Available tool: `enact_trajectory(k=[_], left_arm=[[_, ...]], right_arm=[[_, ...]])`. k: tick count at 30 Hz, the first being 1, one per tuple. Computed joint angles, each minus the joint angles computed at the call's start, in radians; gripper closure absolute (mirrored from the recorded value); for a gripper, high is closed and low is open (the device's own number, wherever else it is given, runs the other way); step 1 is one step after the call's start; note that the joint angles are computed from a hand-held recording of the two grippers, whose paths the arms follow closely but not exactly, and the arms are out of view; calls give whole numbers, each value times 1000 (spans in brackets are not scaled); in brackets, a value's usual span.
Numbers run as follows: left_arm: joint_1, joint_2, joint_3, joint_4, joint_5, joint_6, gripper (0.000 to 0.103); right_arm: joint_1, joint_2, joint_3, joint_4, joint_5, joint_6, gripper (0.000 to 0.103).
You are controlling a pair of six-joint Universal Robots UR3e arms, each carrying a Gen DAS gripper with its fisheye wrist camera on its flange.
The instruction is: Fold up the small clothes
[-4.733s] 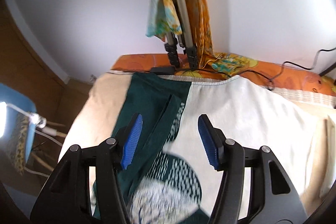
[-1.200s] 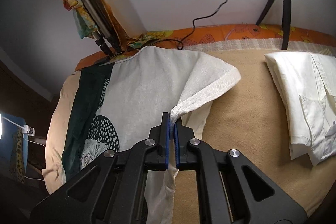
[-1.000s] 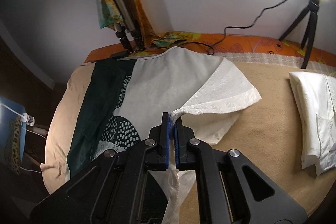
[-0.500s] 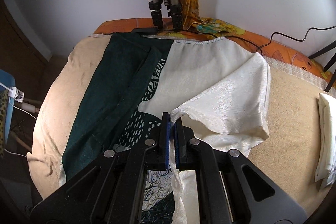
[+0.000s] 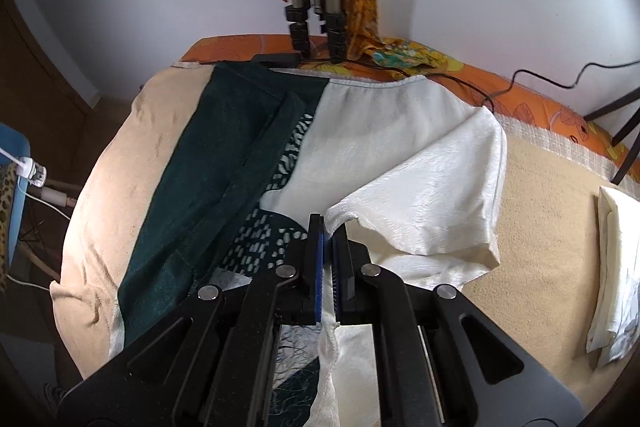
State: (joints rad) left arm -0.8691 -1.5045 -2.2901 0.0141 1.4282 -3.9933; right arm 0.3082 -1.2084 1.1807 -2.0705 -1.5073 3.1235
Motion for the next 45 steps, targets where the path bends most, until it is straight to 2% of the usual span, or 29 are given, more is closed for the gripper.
enact_trajectory(k=[4,9,14,16,18,21,22,26,29,33,38,40,42,44,45], left_arm=[[82,188,-146,-27,-42,-30,102],[172,344,-237,-144,-69,-2,102],[184,347,-249,-158,-79,14,102],[172,318,-234,-148,-74,27,102],[148,270,-207,-128,-68,26,102],[166,313,-226,-157,-88,69,102],[173,328,-234,-165,-94,78,102],[233,392,-278,-184,-144,106,102],[265,419,-296,-192,-173,120,102],[247,398,-282,-182,-154,129,102],[268,393,-295,-175,-184,141,102],[279,395,-302,-174,-198,147,102],[285,396,-306,-175,-204,151,102],[290,405,-311,-176,-211,155,102],[290,410,-313,-175,-212,159,102]], right_arm=[[59,60,-87,26,-17,4,98],[147,203,-235,59,-58,22,98],[192,317,-316,68,-75,34,98],[181,327,-303,69,-44,30,98],[154,305,-257,72,18,29,91],[96,190,-99,36,130,4,66],[70,128,-19,4,175,-9,61],[-110,-136,286,-83,407,-73,58],[-221,-219,382,-160,417,-36,52],[-282,-149,350,-213,321,52,52],[-269,-46,296,-224,317,64,52],[-222,4,240,-209,270,50,52],[-164,55,162,-165,168,35,54],[-120,113,67,-82,87,27,89],[-119,128,29,-34,89,23,98]])
